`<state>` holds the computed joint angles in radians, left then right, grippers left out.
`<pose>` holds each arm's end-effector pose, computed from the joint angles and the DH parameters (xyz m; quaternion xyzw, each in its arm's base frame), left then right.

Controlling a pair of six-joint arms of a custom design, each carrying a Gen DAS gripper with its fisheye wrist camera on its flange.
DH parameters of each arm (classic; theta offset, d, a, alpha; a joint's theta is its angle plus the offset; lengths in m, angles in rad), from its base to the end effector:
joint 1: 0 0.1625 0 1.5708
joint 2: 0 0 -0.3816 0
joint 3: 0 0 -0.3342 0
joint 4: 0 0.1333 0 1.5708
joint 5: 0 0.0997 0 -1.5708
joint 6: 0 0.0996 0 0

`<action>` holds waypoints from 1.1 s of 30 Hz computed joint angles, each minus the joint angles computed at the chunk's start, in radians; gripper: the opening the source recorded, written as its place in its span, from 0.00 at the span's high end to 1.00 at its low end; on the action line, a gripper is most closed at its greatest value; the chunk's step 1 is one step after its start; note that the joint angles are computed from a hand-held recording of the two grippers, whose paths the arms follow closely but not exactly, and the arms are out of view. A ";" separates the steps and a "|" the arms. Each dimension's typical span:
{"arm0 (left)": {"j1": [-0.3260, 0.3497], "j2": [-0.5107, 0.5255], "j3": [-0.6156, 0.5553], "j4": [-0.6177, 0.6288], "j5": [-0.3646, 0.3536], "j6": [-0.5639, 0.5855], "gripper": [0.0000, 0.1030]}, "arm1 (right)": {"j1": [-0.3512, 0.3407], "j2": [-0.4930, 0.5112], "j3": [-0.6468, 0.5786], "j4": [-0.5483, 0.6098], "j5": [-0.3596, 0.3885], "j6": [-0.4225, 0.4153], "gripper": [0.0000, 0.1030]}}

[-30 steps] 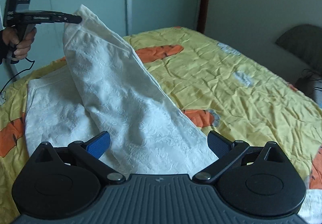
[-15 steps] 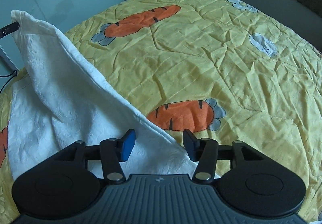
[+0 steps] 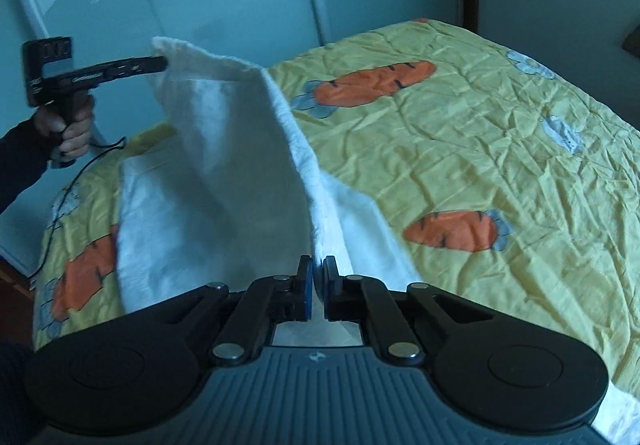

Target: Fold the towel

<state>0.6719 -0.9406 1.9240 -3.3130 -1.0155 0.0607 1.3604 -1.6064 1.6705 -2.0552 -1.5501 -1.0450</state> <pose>-0.3075 -0.4820 0.1998 0.3223 0.8393 -0.4290 0.0876 0.0381 -0.4699 0.4722 0.3983 -0.8932 0.1748 0.1143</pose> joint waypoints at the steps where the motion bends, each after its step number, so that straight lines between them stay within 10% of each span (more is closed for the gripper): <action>1: -0.006 -0.013 0.023 -0.012 0.012 -0.022 0.70 | -0.010 -0.034 0.039 0.007 0.009 -0.002 0.95; 4: -0.028 -0.056 0.094 -0.036 0.075 -0.117 0.24 | -0.039 -0.094 0.124 -0.004 0.011 0.003 0.96; 6: -0.052 -0.084 0.152 -0.078 0.124 -0.191 0.12 | -0.055 -0.105 0.150 -0.026 0.023 0.023 0.96; 16: -0.166 -0.217 0.319 0.132 0.113 -0.831 0.15 | -0.056 -0.090 0.156 -0.091 0.067 0.062 0.96; 24: -0.117 -0.128 0.231 0.225 0.105 -1.008 0.42 | -0.062 -0.128 0.189 -0.114 0.086 0.070 0.95; 27: -0.090 -0.112 0.179 0.329 0.108 -1.019 0.95 | -0.060 -0.140 0.207 -0.127 0.074 0.065 0.96; 33: -0.176 -0.137 0.164 0.371 0.170 -0.869 0.96 | -0.061 -0.184 0.246 -0.122 0.023 0.031 0.96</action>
<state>0.4958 -1.0775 2.0878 -2.9416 -0.8454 -0.8084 1.2993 -1.7904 1.9162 -2.1776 -1.5267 -1.0137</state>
